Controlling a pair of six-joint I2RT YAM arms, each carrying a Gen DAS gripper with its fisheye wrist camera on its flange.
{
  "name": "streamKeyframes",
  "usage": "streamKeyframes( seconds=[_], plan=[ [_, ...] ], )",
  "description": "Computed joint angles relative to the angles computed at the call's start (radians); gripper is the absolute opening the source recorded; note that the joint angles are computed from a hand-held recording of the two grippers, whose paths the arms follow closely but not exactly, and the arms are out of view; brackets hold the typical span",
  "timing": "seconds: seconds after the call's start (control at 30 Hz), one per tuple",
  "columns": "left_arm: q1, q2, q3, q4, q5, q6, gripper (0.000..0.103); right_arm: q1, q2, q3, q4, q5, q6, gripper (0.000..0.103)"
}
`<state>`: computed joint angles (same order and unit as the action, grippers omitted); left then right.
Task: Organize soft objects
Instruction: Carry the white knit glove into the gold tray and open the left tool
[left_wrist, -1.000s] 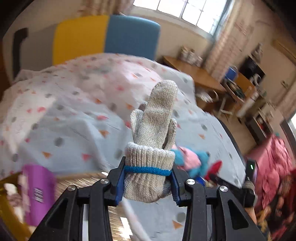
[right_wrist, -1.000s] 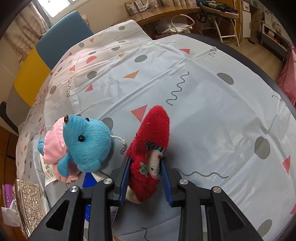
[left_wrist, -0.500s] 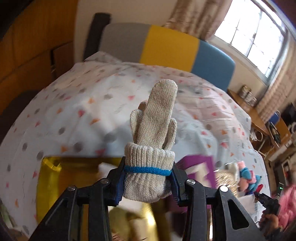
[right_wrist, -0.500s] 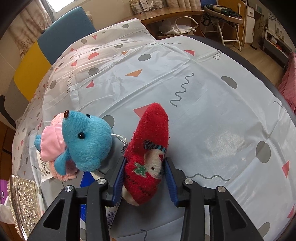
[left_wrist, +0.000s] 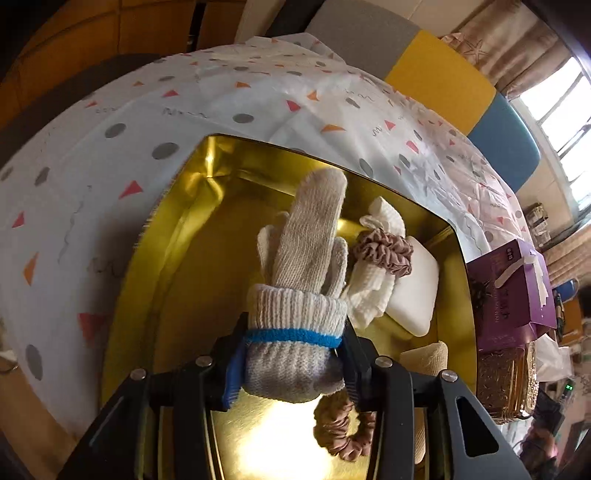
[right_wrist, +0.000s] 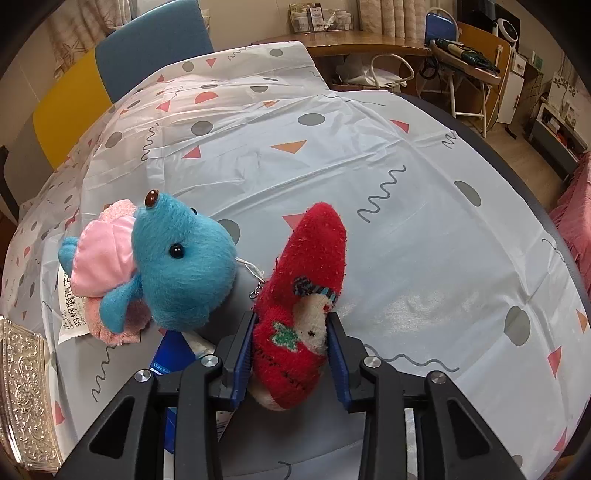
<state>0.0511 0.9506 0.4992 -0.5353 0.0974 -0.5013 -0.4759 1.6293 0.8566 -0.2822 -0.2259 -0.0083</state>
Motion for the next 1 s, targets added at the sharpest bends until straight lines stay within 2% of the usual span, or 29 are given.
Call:
streamKeyframes(
  seconds=[0.17, 0.23, 0.47, 0.63, 0.77, 1.0],
  plan=[
    [-0.081, 0.135, 0.025, 0.129, -0.053, -0.050, 0.057, -0.002, -0.004, -0.006, 0.006, -0.005, 0.007, 0.036],
    [-0.109, 0.156, 0.044, 0.133, -0.094, -0.066, 0.072, -0.007, -0.002, -0.007, 0.008, -0.013, 0.007, 0.036],
    [-0.234, -0.015, 0.012, 0.015, -0.270, -0.156, 0.076, -0.022, 0.012, 0.007, -0.008, -0.044, 0.006, 0.039],
    [-0.352, -0.114, -0.022, -0.051, -0.320, -0.236, 0.077, -0.018, 0.013, 0.013, -0.014, -0.038, 0.004, 0.039],
    [-0.461, -0.143, -0.023, -0.094, -0.355, -0.308, 0.077, -0.035, 0.013, 0.023, -0.028, -0.072, 0.025, 0.029],
    [-0.680, -0.143, 0.011, -0.177, -0.479, -0.395, 0.077, -0.081, -0.014, 0.016, 0.001, -0.078, 0.070, 0.024]
  ],
)
